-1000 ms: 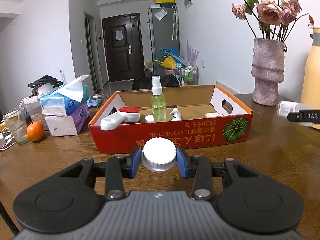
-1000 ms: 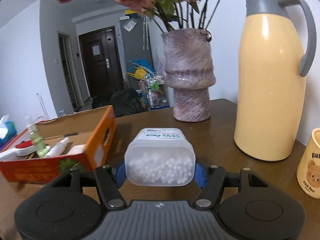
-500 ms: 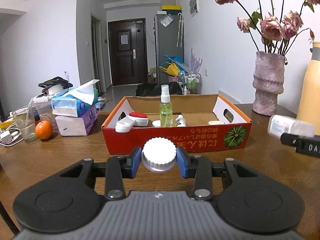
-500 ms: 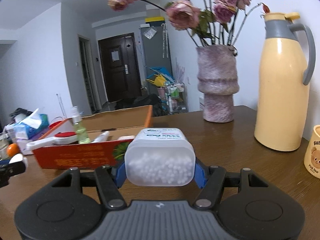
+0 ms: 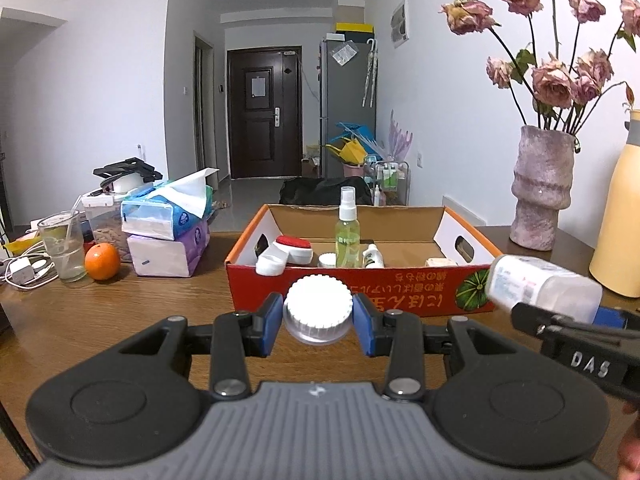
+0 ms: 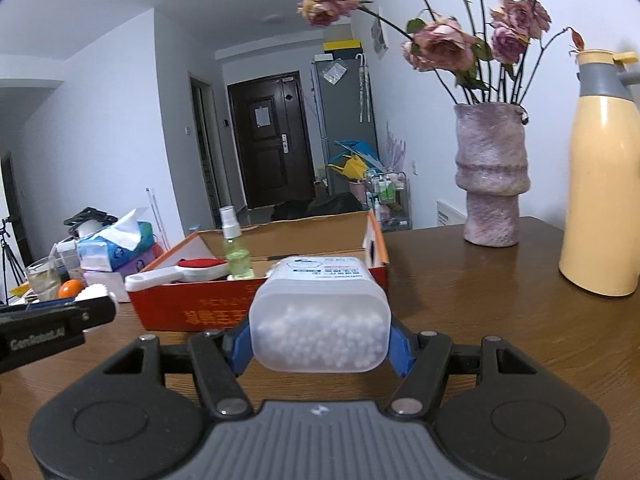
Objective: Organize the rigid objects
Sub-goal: 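Carry the white cap and bead container over the cardboard box with both tools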
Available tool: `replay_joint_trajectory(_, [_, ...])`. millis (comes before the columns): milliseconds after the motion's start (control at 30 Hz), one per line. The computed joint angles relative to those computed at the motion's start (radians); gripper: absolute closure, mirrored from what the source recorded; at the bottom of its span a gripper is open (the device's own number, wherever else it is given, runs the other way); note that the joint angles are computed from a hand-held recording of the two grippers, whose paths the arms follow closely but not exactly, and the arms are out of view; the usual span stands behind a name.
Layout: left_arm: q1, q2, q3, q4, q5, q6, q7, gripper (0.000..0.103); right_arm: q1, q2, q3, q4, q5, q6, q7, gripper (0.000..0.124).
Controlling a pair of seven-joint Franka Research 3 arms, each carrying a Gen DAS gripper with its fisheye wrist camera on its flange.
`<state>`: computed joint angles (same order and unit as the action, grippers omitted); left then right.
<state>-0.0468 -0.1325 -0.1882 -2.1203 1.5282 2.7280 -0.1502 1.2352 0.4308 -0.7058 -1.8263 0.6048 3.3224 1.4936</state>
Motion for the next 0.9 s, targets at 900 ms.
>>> replay_joint_trajectory(900, [0.008,0.196,0.067,0.248,0.034,-0.008,-0.01,0.064,-0.124,0.351,-0.058,0.457,-0.182,-0.133,0.337,0.06])
